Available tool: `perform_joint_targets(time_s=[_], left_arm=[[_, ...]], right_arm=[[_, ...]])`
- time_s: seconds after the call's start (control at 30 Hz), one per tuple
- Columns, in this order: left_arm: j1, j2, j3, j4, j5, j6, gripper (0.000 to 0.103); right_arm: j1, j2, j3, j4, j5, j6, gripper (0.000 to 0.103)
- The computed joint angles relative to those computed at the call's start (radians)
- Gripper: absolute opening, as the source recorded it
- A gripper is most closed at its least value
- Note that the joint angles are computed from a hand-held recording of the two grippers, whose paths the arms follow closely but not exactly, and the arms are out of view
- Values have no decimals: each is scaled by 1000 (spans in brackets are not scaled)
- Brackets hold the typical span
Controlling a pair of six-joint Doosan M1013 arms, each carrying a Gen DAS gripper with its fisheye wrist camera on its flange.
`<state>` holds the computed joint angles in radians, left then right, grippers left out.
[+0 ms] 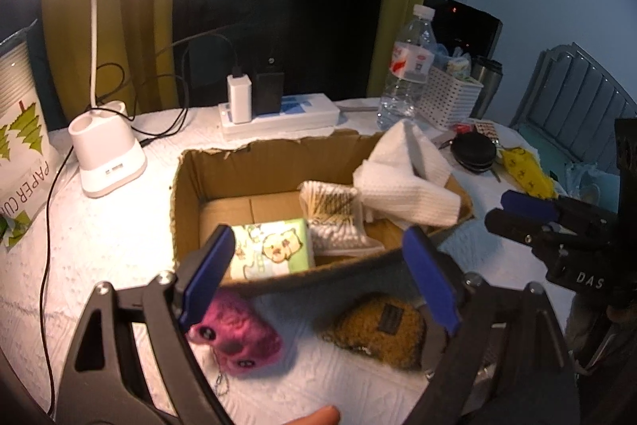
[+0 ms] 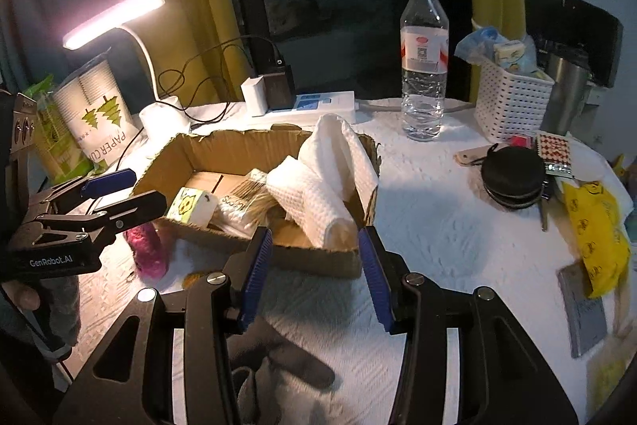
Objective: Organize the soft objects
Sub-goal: 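Grasp the gray sock with the right gripper and lift it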
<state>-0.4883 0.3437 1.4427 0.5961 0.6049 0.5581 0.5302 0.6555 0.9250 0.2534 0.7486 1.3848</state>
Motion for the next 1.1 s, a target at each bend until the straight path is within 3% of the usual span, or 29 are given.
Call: perform_joint_targets(time_s=[0.53, 0.63, 0.73, 1.1], left_arm=[[-26, -44, 63, 41, -14, -57, 87], [-27, -53, 81, 50, -20, -74, 87], [-26, -62, 100, 54, -25, -86, 87], [-20, -89, 161, 46, -41, -108, 87]], right_arm=[[16, -70, 131, -3, -38, 14, 48], [21, -69, 139, 2, -22, 8, 50], [26, -66, 142, 18, 0, -5, 59], [62, -31, 119, -33, 94, 5, 59]])
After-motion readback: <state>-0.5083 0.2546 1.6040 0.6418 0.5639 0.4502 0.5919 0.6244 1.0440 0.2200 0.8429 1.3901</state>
